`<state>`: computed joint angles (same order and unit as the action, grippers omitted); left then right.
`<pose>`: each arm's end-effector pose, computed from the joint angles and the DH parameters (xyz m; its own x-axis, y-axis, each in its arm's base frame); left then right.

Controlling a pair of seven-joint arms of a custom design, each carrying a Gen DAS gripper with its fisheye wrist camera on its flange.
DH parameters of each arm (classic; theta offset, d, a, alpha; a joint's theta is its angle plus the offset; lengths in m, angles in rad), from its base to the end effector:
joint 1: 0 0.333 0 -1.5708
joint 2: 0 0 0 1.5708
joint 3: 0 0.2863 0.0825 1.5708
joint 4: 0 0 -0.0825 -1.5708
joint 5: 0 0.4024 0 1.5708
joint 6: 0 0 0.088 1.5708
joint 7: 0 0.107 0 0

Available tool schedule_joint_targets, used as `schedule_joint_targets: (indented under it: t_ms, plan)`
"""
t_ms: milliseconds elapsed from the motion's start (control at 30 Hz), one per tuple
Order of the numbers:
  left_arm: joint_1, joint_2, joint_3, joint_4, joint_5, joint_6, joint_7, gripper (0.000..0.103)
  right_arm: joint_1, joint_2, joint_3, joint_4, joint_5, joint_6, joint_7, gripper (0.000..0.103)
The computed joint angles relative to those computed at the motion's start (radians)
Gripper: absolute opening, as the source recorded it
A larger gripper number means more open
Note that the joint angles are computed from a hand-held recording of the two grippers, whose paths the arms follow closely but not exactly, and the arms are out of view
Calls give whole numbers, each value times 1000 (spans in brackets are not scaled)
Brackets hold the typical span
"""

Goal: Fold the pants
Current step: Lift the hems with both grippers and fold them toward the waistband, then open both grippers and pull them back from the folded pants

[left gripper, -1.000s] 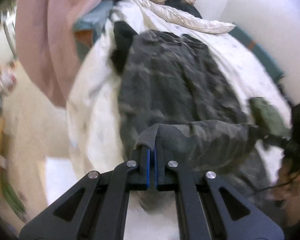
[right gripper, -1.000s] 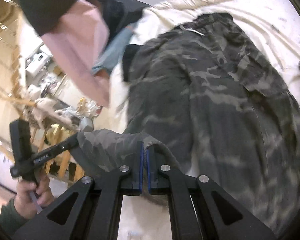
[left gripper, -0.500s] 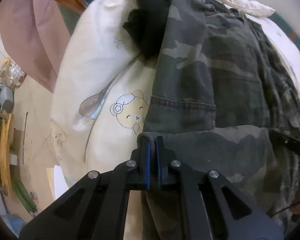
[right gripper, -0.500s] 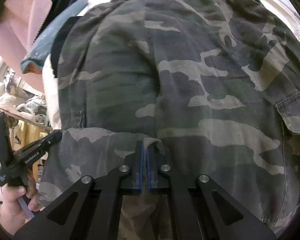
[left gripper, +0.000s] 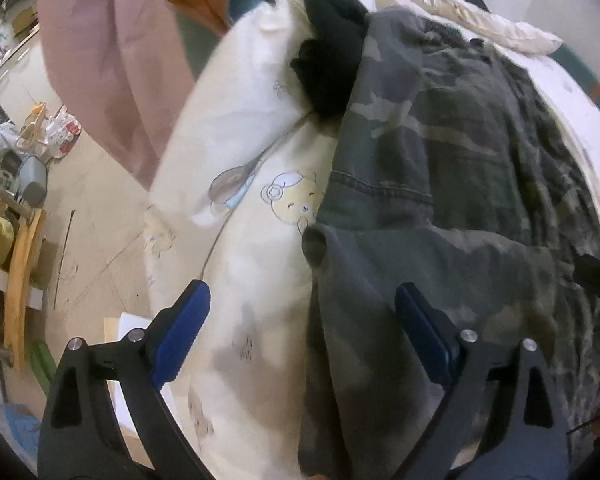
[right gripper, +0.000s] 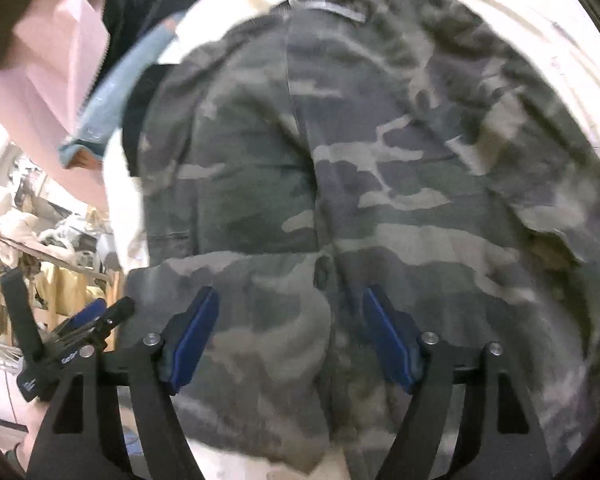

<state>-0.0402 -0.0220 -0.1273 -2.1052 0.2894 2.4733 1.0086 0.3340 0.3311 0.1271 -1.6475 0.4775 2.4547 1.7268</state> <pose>0.5810 -0.0993 0.4300 0.2059 -0.9782 -0.0256 -0.8852 -0.1751 -0.4310 0.6312 0.3032 0.4399 0.0718 -0.8572 -0.5099 -0.9524 0.0929 -0.2904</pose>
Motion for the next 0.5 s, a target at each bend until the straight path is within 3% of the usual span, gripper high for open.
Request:
schedule_joint_targets:
  t_ms: [133, 267, 433, 500]
  plan:
    - [-19, -98, -24, -63, 53, -29, -62, 92, -9, -158, 11, -170, 56, 40, -65, 77]
    - [-53, -147, -20, -109, -60, -22, 5, 92, 8, -300, 1, -307, 55, 60, -90, 77]
    - [-77, -245, -40, -193, -79, 4, -66, 92, 27, -473, -8, -484, 10, 146, -92, 77]
    - [-78, -297, -67, -237, -37, 27, -128, 92, 34, -540, -18, -543, 11, 141, -127, 77]
